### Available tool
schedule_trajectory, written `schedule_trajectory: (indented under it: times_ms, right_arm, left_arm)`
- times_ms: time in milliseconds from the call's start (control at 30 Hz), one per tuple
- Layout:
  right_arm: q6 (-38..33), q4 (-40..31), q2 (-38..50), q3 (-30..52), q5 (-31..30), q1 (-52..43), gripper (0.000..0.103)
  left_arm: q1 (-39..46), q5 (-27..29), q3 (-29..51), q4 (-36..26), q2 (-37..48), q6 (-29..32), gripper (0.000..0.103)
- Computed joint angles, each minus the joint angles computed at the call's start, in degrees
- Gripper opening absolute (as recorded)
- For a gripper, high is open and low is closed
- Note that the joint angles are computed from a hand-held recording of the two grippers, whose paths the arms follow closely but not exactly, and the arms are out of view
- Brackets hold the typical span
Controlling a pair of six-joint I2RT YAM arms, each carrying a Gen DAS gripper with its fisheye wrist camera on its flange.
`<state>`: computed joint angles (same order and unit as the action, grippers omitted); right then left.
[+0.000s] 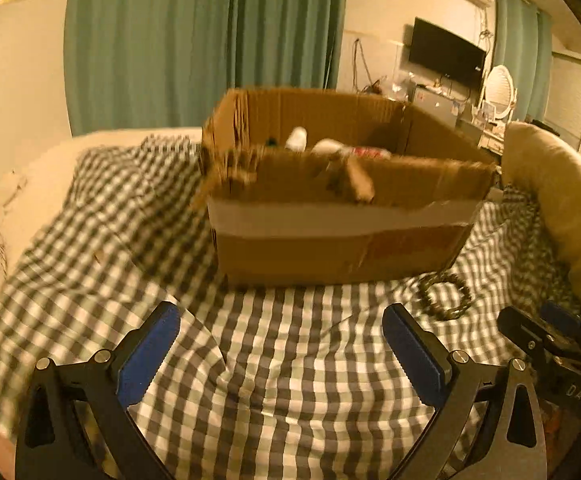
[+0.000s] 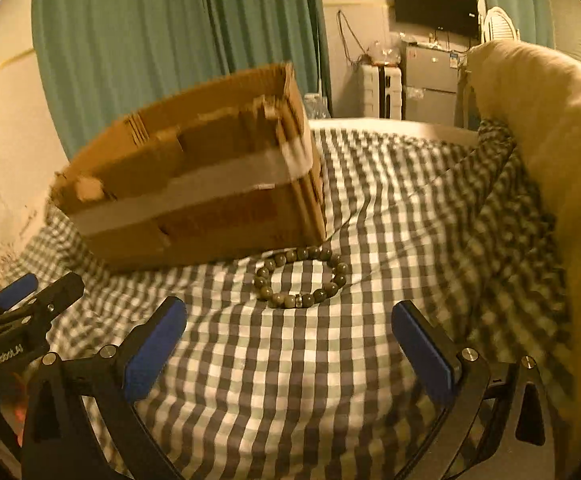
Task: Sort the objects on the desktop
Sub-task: 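Move both tools back to the wooden bead bracelet on the bedspread, then grasp the wooden bead bracelet with the right tool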
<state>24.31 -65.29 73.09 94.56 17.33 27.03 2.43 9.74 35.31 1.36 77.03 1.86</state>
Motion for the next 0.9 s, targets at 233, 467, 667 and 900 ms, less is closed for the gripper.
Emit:
schedule_trajectory:
  times_ms: [233, 467, 667, 900]
  right_arm:
    - [0.41, 3.98, 5.96, -2.38, -3.17, -4.2, 0.103]
    - [0.54, 6.19, 10.85, -2.31, -4.85, -6.77, 0.103]
    - [-0.85, 6.63, 13.59, -1.14, -1.77, -5.84, 0.103]
    - [-0.42, 7.53, 12.96, -3.17, -0.87, -6.35, 0.077]
  left_arm:
    - [-0.48, 2.78, 3.14, 4.63, 12.17, -5.3, 0.103]
    - [0.47, 6.57, 5.65, 7.48, 18.82, -11.36, 0.103]
    - [1.71, 7.79, 5.69, 10.16, 21.73, -14.95, 0.103]
    - [-1.18, 1.89, 7.71, 8.39, 23.76, -11.44, 0.103]
